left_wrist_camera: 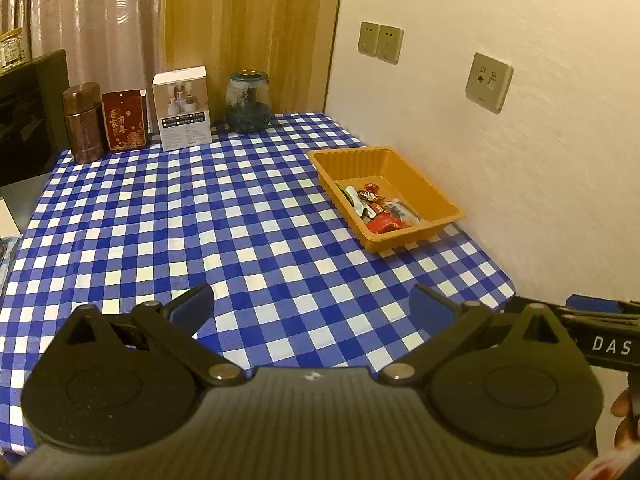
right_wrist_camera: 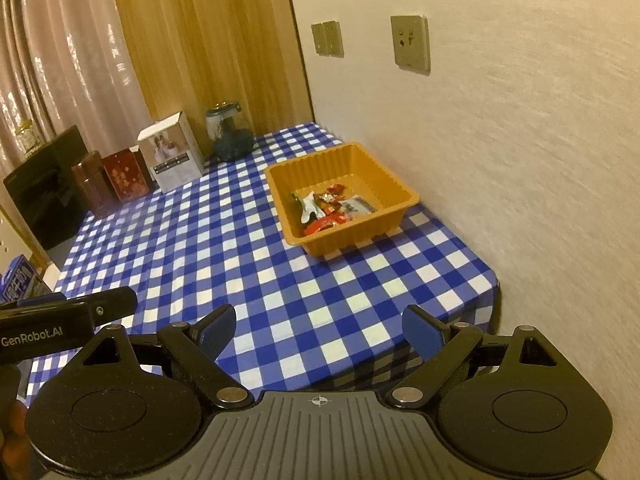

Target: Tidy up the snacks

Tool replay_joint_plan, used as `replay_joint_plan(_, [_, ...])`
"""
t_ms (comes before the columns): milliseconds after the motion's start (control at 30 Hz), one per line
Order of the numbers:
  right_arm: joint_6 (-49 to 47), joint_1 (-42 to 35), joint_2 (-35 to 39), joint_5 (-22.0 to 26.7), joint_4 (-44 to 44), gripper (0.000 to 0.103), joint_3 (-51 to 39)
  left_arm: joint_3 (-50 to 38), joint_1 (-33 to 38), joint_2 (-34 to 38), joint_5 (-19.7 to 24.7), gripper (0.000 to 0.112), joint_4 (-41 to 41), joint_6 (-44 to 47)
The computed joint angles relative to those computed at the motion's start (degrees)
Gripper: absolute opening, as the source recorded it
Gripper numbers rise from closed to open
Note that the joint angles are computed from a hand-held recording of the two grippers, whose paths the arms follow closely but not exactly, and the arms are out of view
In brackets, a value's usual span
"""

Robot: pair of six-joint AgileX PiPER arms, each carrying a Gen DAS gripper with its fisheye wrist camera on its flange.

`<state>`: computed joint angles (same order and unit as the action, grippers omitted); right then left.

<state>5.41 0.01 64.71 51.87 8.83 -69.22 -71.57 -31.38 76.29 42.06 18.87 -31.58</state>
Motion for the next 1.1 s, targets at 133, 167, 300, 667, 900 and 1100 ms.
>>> replay_joint_plan(133, [0.13, -0.04, 0.02, -0.15, 0.11, 0.09, -0.04, -0.17, -0.14, 0.02, 0.19, 0.103, 0.32, -0.15])
replay_joint_plan(167, [0.24, 0.01, 0.03, -0.23, -0.01, 0.09, -0.05, -0.15, -0.17, 0.03, 0.17, 0.103, 0.36, -0.24])
replay_joint_plan(300, [0.25, -0.11, -0.09, -0.32, 0.21, 0.09, 0.09, -0.32, -0.49, 0.11, 0.36, 0.103, 0.79, -0.58])
replay_joint_plan(667, [0.09, -0.23, -0.31, -0.36, 0.56, 0.09, 0.02, -0.24, -0.59, 0.08, 0.29, 0.103, 0.83, -0.66])
replay_joint_plan(900, [0.19, -0.11, -0.29, -0.34, 0.44, 0.09, -0.25, -0.52, -0.91, 0.23, 0.72, 0.103, 0.98, -0.54])
replay_joint_plan(1100, [-0.43, -0.42, -0.2, -0.18, 0.88, 0.09, -0.44, -0.43, -0.81, 0.21, 0.48, 0.103, 0.74, -0.3])
